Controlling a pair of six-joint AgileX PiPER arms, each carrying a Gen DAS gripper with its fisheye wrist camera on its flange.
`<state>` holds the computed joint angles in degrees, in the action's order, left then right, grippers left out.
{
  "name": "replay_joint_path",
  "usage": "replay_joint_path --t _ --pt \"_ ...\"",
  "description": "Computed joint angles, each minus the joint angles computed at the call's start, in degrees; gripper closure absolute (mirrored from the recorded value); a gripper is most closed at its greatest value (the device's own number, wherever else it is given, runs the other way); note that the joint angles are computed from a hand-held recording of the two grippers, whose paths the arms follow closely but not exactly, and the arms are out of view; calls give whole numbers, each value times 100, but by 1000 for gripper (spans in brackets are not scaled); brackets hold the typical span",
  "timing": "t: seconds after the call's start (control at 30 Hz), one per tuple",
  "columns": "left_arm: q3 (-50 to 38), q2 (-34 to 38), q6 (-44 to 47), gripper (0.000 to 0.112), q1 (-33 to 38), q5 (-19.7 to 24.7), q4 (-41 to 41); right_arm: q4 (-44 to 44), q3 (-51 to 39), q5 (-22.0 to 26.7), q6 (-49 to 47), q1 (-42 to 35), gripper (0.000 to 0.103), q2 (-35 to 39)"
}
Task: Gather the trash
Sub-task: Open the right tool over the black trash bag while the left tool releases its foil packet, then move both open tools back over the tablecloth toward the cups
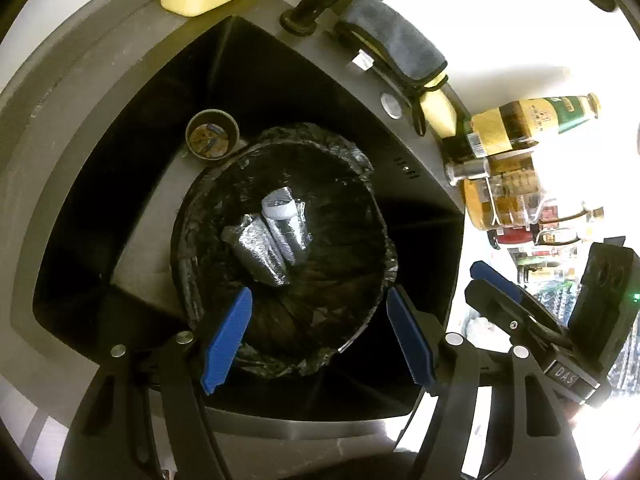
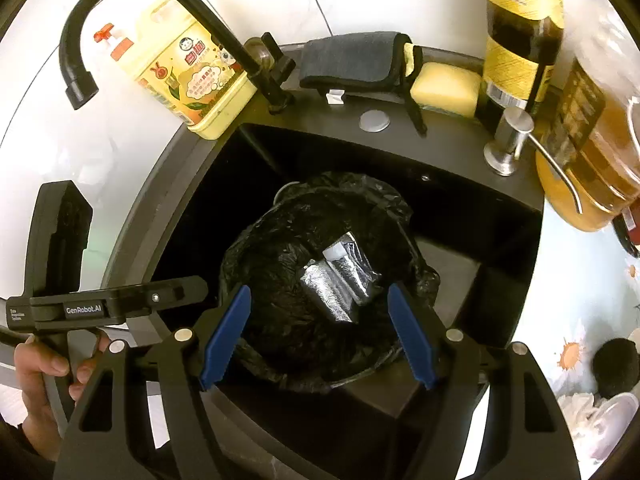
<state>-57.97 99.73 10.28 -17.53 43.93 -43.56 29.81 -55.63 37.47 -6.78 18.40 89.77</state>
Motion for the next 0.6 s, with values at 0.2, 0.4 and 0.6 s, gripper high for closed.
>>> replay_joint_path --t 0.2,0.4,0.6 --pt "169 -298 -63 44 -31 -65 47 -97 326 -73 125 -17 32 -437" --pt "237 -540 -298 44 -173 -58 286 -249 681 -122 385 -41 32 -991" --pt "266 -742 -664 36 -512 -73 617 -473 1112 1 627 -175 27 -1632"
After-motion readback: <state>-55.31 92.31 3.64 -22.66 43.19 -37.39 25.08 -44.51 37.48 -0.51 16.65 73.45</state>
